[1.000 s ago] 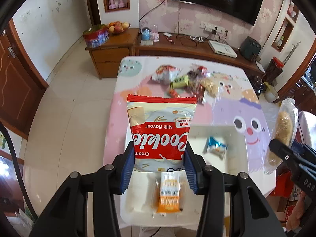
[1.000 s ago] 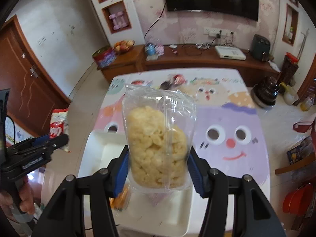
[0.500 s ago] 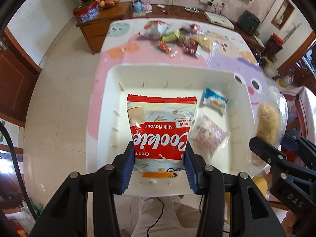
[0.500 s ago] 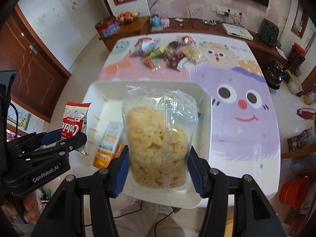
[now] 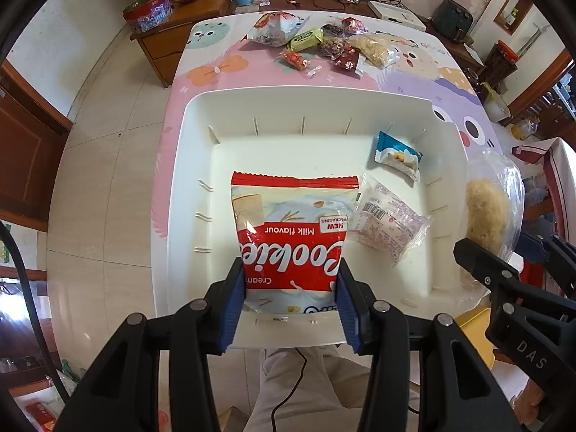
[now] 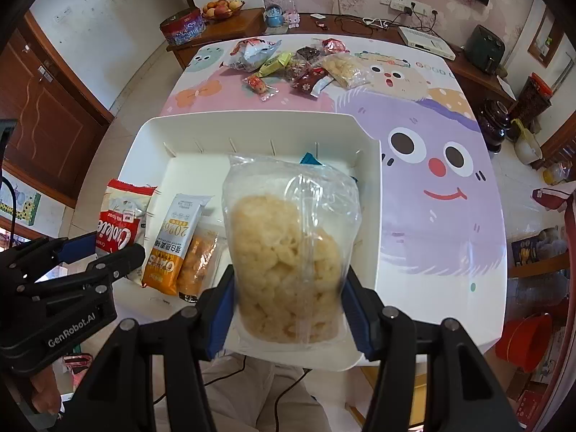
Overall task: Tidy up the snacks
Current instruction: 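Lower the Cookies pack into the tray with the left tool while the right tool drops the puffed-snack bag, then open both tools and move them back toward the snack pile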
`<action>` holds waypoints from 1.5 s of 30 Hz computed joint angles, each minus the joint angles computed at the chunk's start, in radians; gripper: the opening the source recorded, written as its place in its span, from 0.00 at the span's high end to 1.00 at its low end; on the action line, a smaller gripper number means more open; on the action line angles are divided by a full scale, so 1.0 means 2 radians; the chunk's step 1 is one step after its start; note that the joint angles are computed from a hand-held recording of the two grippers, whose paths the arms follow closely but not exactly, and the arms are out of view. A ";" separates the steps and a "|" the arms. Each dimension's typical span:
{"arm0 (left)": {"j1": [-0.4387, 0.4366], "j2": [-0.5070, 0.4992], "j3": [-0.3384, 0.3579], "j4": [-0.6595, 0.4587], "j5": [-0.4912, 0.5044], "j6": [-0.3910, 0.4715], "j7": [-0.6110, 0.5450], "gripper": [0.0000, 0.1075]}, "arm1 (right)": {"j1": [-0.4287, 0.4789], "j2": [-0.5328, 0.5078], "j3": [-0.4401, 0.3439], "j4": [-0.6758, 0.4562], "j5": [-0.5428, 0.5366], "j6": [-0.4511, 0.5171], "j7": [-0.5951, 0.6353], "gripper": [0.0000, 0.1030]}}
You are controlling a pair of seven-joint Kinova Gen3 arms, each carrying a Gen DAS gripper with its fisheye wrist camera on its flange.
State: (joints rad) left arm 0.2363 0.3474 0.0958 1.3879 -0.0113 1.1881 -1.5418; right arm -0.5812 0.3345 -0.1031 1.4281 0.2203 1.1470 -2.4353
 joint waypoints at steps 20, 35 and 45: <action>0.011 0.016 -0.007 -0.020 -0.030 0.008 0.020 0.23 | 0.017 0.012 0.003 -0.010 -0.030 -0.012 0.005 0.45; 0.007 0.014 -0.007 -0.019 -0.028 0.010 0.018 0.23 | 0.015 0.024 0.002 -0.021 -0.043 -0.008 0.016 0.45; 0.007 0.016 -0.007 -0.020 -0.029 0.010 0.017 0.23 | 0.019 0.026 0.003 -0.022 -0.050 -0.009 0.022 0.45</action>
State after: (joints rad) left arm 0.2501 0.3785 0.0825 1.3474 -0.0693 1.2086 -1.5087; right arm -0.5430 0.3869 -0.0977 1.3841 0.1193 1.1300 -2.3908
